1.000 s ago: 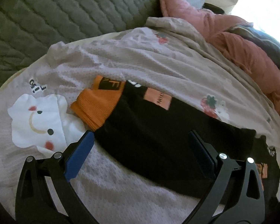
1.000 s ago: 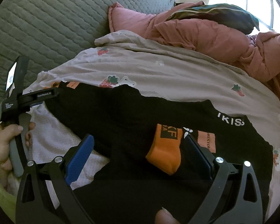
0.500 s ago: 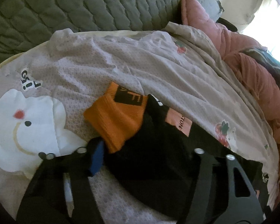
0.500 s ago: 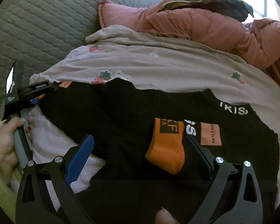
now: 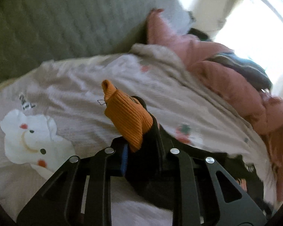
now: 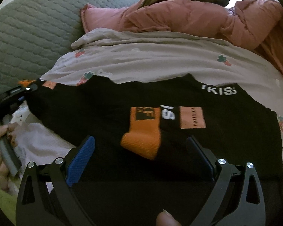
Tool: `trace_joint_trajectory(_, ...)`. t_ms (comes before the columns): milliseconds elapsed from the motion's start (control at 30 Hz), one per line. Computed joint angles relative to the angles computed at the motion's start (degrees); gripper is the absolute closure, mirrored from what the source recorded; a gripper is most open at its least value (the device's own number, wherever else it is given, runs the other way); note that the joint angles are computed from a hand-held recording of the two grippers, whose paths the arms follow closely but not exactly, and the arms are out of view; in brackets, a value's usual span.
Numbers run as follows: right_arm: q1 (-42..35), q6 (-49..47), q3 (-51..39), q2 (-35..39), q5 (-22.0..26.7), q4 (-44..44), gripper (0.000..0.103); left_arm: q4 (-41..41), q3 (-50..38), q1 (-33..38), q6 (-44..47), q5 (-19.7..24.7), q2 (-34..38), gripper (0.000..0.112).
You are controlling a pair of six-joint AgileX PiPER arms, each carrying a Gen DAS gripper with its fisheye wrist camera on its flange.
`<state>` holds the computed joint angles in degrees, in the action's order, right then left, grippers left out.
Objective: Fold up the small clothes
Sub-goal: 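Carry the sleeve across the shirt toward the right tool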
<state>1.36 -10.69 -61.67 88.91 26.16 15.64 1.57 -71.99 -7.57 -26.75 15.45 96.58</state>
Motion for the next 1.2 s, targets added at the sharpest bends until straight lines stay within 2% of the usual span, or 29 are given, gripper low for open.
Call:
trace_joint_trajectory(33, -0.9, -1.1, 0.4, -0.4, 0.0, 1.1, 0.007, 2.4, 1.1, -1.6, -1.4, -0.9, -1.3, 0.098)
trace_joint_trajectory(133, -3.2, -2.9, 1.1, -1.1, 0.4, 2.6, 0.007, 0.0, 3.1, -4.7, 1.2, -2.9, -3.6, 0.099)
trace_joint_trajectory(200, -5.1, -5.1, 1.8, -2.1, 0.7, 4.5, 0.007, 3.7, 3.6, -8.4, -1.2, -3.5, -4.8, 0.1)
trace_joint_trajectory(300, -8.4, -7.7, 3.4, -3.8, 0.5, 5.9, 0.007, 3.3, 3.3, -12.9, -0.7, -4.3, -4.9, 0.101)
trace_joint_trajectory(367, -11.5, -10.5, 4.3, -4.8, 1.2, 8.3, 0.007, 8.4, 1.6, -16.6, -4.9, -2.6, -4.1, 0.101)
trace_joint_trajectory(433, -14.4, -13.6, 5.1, -5.7, 1.8, 10.7, 0.007, 7.9, 0.1, -19.4, -3.9, -1.7, -3.3, 0.101)
trace_joint_trajectory(533, -20.6, -19.6, 6.3, -7.1, 3.5, 15.7, 0.007, 15.9, -2.7, -23.3, -10.0, 0.2, -1.8, 0.101)
trace_joint_trajectory(633, -25.5, -23.9, 7.2, -8.0, 4.7, 19.0, 0.007, 10.8, -4.8, -25.4, -6.0, 1.3, -0.3, 0.101)
trace_joint_trajectory(733, -30.7, -28.1, 7.7, -8.6, 6.4, 22.2, 0.007, 15.1, -8.2, -29.5, -9.2, 3.9, 2.1, 0.101)
trace_joint_trajectory(833, -35.7, -32.5, 7.9, -8.7, 8.4, 25.6, 0.007, 15.8, -11.9, -32.9, -9.2, 6.0, 5.0, 0.101)
trace_joint_trajectory(1033, -43.2, -37.8, 7.0, -8.2, 11.9, 29.3, 0.007, 9.4, -21.0, -37.5, -1.8, 10.6, 12.3, 0.098)
trace_joint_trajectory(1067, -44.4, -38.5, 6.7, -8.0, 12.5, 29.9, 0.007, 6.0, -22.5, -37.9, 1.4, 11.3, 13.5, 0.096)
trace_joint_trajectory(1133, -46.2, -39.2, 6.2, -7.6, 13.3, 30.8, 0.007, -0.1, -24.9, -38.5, 8.4, 13.0, 15.7, 0.073)
trace_joint_trajectory(1167, -46.6, -39.3, 6.1, -7.3, 13.5, 31.0, 0.007, -1.9, -25.4, -39.0, 10.0, 13.6, 16.2, 0.056)
trace_joint_trajectory(1200, -47.1, -39.5, 5.9, -7.1, 13.8, 31.1, 0.007, -4.0, -25.0, -39.0, 11.8, 13.4, 16.2, 0.054)
